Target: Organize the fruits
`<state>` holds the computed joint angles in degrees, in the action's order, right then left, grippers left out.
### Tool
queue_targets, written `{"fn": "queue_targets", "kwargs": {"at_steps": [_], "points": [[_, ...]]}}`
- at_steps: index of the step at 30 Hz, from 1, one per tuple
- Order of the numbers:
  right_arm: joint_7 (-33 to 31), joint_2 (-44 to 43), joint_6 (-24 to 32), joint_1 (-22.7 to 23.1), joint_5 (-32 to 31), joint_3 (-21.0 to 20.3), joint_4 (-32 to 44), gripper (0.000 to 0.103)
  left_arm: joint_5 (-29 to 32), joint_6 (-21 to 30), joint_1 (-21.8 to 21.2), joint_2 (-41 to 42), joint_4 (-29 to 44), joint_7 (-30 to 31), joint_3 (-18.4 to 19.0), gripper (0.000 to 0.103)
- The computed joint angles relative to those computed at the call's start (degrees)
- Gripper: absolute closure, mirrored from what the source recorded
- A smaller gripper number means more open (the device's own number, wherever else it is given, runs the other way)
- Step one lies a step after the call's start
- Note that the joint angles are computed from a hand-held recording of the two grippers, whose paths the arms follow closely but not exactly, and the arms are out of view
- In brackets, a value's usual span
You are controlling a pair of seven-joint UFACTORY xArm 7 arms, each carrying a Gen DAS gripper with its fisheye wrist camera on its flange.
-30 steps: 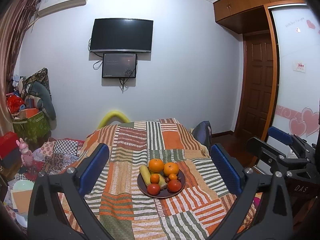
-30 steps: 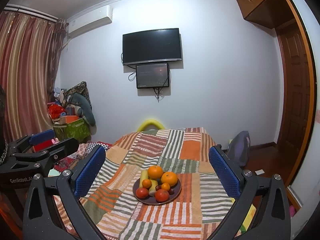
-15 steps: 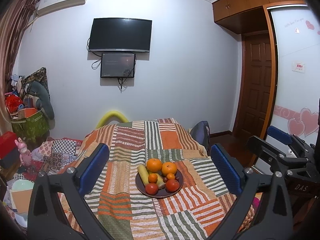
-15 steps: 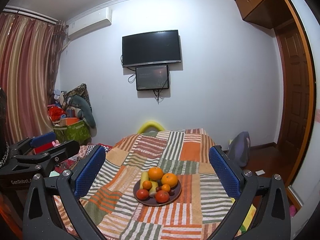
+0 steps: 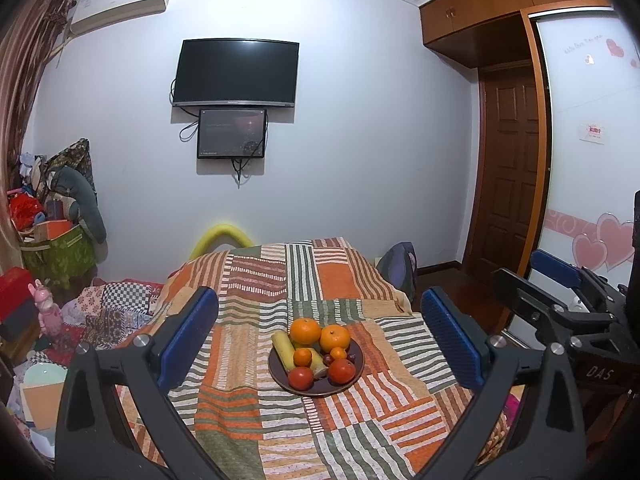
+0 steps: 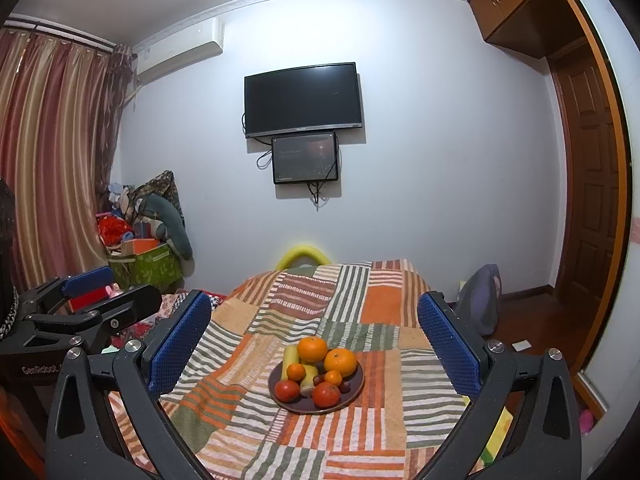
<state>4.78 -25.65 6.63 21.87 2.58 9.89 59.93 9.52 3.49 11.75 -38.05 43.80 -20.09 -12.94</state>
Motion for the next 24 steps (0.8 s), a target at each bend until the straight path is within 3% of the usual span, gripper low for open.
{"fn": "queue_targets", "kwargs": {"at_steps": [24], "points": [[-0.22, 0.37, 0.26, 0.04, 0.05, -0.35, 0.27, 0.000, -0.67, 0.90, -2.40, 1.07, 0.56, 1.05, 1.66, 0.000]]}}
